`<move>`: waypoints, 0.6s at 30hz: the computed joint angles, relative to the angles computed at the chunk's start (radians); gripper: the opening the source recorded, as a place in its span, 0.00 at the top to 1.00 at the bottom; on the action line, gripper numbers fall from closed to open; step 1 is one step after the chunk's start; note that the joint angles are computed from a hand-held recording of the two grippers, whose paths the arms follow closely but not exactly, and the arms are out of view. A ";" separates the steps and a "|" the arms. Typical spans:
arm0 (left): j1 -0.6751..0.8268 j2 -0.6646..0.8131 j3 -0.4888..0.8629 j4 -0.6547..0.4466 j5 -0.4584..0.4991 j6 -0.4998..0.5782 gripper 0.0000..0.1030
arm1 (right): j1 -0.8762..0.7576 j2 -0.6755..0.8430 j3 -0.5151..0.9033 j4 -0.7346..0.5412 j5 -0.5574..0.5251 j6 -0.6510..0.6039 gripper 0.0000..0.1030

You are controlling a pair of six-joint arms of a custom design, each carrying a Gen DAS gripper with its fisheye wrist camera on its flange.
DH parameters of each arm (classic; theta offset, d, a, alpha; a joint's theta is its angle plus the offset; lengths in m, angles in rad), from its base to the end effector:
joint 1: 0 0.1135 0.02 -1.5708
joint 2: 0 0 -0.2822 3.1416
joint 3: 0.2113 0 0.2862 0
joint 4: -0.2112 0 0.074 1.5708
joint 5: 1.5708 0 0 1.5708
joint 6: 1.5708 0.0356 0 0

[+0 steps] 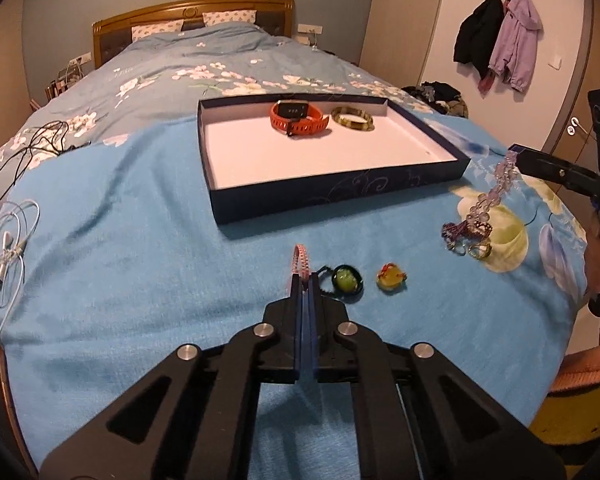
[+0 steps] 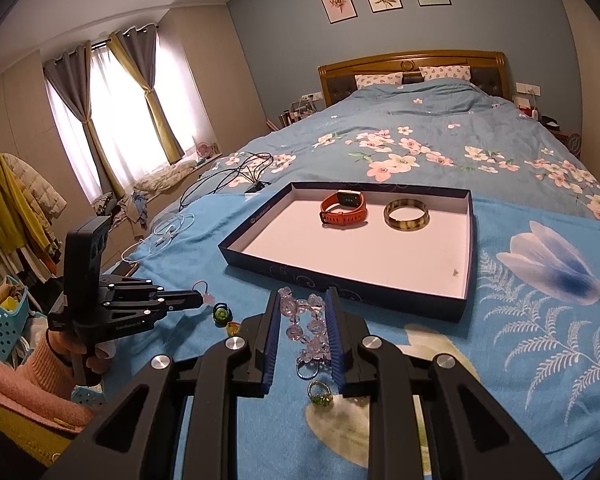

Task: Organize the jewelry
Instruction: 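Grasp the pink hair clip with the left tool while the right tool holds the crystal bracelet, then carry the hair clip and crystal bracelet into the box and open both tools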

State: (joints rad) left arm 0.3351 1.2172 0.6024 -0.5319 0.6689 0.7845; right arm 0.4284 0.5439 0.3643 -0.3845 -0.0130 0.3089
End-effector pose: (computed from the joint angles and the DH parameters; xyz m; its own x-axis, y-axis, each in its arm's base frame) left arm 0.2221 0.0540 0.1730 -0.6211 0.3706 -0.6906 0.5961 0.7955 -0.1092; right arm 0.1428 0.0657 0.2100 -0.5926 0.0636 -0.8030 -0.2574 0.9297 0.2636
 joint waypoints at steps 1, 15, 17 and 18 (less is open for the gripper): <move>-0.004 -0.001 0.000 0.001 -0.002 0.001 0.97 | -0.001 0.002 0.001 0.002 0.001 -0.001 0.80; -0.032 0.021 0.009 0.045 -0.037 -0.049 0.97 | -0.018 0.002 0.001 0.009 -0.015 -0.004 0.80; -0.026 0.009 0.013 0.042 -0.014 -0.053 0.97 | -0.029 -0.004 0.002 0.006 -0.022 -0.007 0.80; -0.024 0.003 0.015 0.040 -0.006 -0.055 0.97 | -0.034 -0.005 0.004 0.006 -0.025 -0.008 0.80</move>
State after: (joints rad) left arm 0.3116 1.2203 0.6172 -0.4919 0.6626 0.7298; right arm 0.3941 0.5390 0.3679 -0.3785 -0.0377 0.3011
